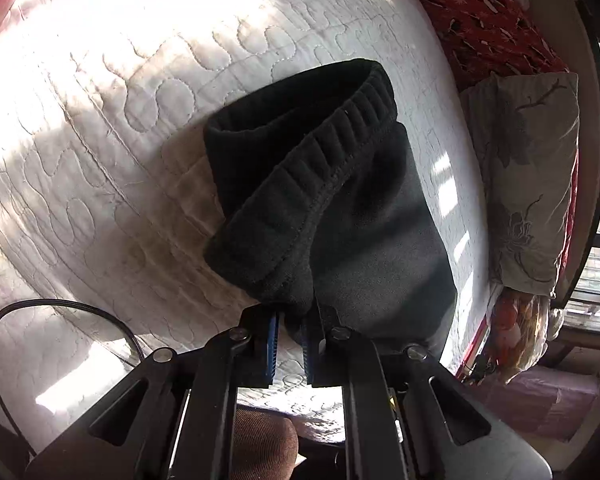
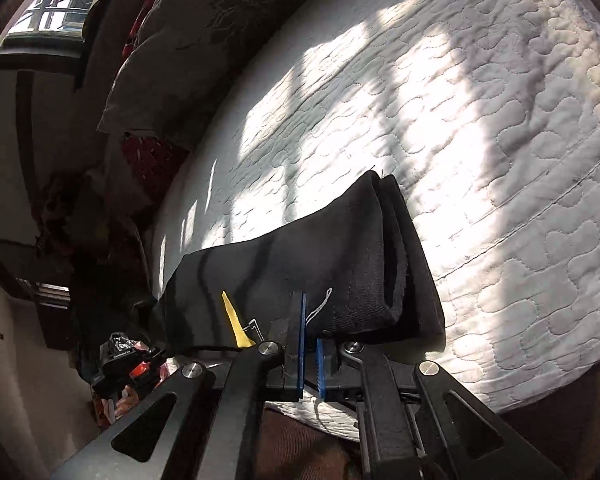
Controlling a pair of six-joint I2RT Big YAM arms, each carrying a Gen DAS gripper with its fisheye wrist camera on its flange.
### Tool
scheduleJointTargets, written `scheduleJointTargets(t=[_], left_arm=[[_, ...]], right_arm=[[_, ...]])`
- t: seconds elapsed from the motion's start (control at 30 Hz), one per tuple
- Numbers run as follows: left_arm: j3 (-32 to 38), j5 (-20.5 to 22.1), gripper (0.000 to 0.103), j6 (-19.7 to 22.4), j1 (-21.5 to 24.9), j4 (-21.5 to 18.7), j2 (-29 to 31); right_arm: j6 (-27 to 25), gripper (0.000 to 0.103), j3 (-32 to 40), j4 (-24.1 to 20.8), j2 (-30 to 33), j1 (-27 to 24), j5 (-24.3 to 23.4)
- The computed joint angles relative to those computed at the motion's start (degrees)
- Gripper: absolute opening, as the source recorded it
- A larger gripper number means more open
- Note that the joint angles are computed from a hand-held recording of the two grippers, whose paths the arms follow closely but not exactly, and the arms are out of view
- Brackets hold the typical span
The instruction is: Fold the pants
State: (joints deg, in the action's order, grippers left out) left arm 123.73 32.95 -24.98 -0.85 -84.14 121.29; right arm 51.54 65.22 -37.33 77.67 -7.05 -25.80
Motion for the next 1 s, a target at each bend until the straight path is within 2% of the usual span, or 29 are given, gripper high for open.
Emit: scheduleJointTargets(t=[0.07, 0.13, 0.2, 0.3, 0.5, 0.57, 0.63, 0.77, 0.87, 1.0], left_arm=[[-1.0, 1.1, 0.014, 0.2, 0.7, -0.2, -0.2], [-1.6, 1.8, 0.02, 1.0, 1.2, -0.5, -0.6], [-2.4, 1.6, 0.021, 2.2, 1.6, -0.2, -1.7], [-5.0, 1.7, 0.026, 3.5, 2.2, 1.4, -4.2], [-9.6, 6.0, 0.028, 2.5, 1.4, 4.7, -7.7], [-10.1, 6.0, 0.042, 1.6, 0.5, 6.0, -7.9], [-9.7, 5.2, 0.048, 0.5, -0.4, 6.4, -7.3], [-8.7, 6.7, 0.048, -1.3, -1.6, 5.7, -5.7], [-8.1, 5.7, 0.048, -1.6, -2.6, 5.3, -5.0], [-6.6, 5.1, 0.048, -3.1, -3.6, 4.6, -3.6]], right_arm=[[-0.1, 0.004, -1.7, -0.2, -0.4, 0.2, -0.1], [-2.6, 0.01, -1.3, -3.7, 0.0, 0.8, 3.2], [-3.8, 0.012, -1.4, -4.7, 0.1, 0.5, 3.1], [-2.6, 0.02, -1.7, -4.8, -1.2, -0.4, 2.2], [-6.6, 0.034, 0.8, -6.4, -2.6, -2.1, 7.1], [-6.8, 0.034, 1.4, -5.8, -2.2, -2.5, 7.3], [-6.9, 0.034, 1.9, -5.0, -1.6, -2.8, 7.0], [-9.4, 0.036, 5.0, -6.3, 1.8, -2.4, 7.9], [-8.9, 0.036, 7.2, -6.1, 4.4, -1.2, 8.7], [-10.8, 0.036, 9.4, -7.4, 7.1, -0.1, 10.4]])
